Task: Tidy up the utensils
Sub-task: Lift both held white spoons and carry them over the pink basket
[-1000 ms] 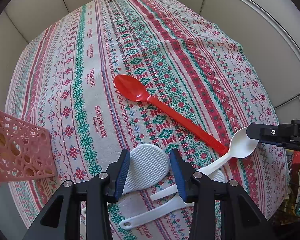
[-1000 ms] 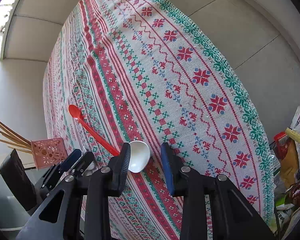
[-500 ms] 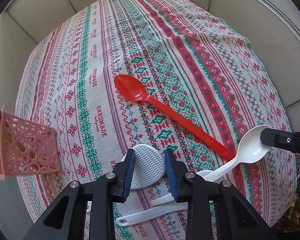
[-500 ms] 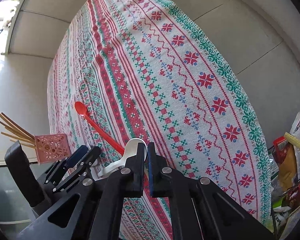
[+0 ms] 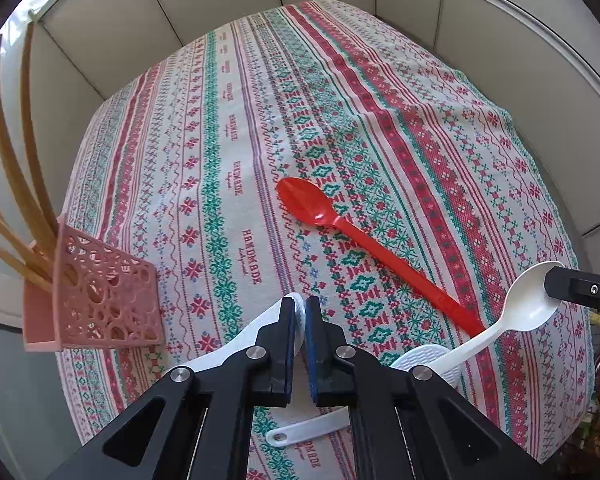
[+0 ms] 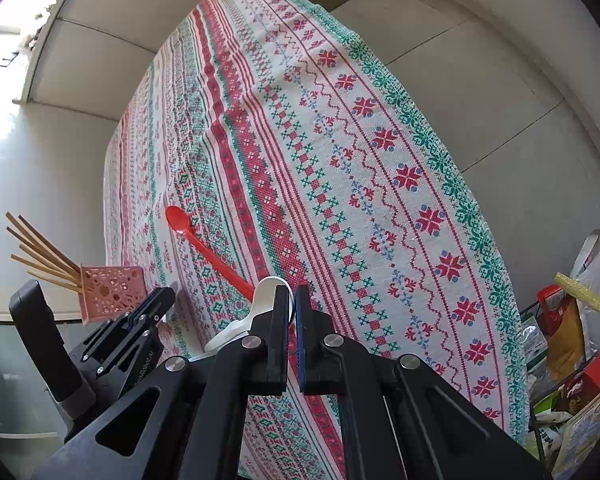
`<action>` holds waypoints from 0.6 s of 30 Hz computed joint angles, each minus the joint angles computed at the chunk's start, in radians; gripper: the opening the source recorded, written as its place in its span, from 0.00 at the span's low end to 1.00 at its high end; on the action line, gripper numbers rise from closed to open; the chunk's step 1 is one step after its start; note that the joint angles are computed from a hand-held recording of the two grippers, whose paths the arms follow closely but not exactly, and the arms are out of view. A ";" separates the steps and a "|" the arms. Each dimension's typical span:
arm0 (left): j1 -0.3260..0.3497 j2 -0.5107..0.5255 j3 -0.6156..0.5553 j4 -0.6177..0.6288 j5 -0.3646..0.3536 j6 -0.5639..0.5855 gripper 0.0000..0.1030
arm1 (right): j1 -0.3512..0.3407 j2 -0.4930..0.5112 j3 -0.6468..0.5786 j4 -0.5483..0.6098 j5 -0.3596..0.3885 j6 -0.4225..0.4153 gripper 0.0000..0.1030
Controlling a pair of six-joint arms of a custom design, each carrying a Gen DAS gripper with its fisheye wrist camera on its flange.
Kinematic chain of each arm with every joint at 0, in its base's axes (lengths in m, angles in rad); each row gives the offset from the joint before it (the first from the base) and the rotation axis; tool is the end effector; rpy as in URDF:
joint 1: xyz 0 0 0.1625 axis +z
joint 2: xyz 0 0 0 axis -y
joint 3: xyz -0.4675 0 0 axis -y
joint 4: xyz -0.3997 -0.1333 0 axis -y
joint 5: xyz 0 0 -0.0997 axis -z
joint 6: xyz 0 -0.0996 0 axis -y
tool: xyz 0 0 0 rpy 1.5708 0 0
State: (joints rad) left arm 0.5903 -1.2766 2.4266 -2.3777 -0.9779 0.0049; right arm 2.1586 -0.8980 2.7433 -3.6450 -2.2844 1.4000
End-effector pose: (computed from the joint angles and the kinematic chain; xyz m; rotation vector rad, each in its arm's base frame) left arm -0.1980 -0.3601 0.1338 1.2802 2.1090 0.0244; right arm 0.2215 -0.2095 0.0927 -1.1957 -2.4820 1.0325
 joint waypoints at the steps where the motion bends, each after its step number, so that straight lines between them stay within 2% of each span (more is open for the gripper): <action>1: 0.005 -0.009 -0.003 -0.002 0.001 0.007 0.04 | 0.006 -0.008 -0.005 0.018 -0.005 0.002 0.03; 5: 0.032 -0.047 -0.026 -0.002 -0.009 0.029 0.04 | 0.037 -0.042 -0.029 0.107 -0.031 0.017 0.03; 12: 0.096 -0.143 -0.089 0.054 -0.083 0.034 0.03 | 0.105 -0.103 -0.092 0.299 -0.098 0.046 0.03; 15: 0.131 -0.186 -0.120 0.066 -0.141 0.030 0.03 | 0.137 -0.129 -0.129 0.408 -0.135 0.068 0.03; 18: 0.165 -0.231 -0.150 0.069 -0.207 0.034 0.03 | 0.158 -0.134 -0.156 0.451 -0.158 0.073 0.03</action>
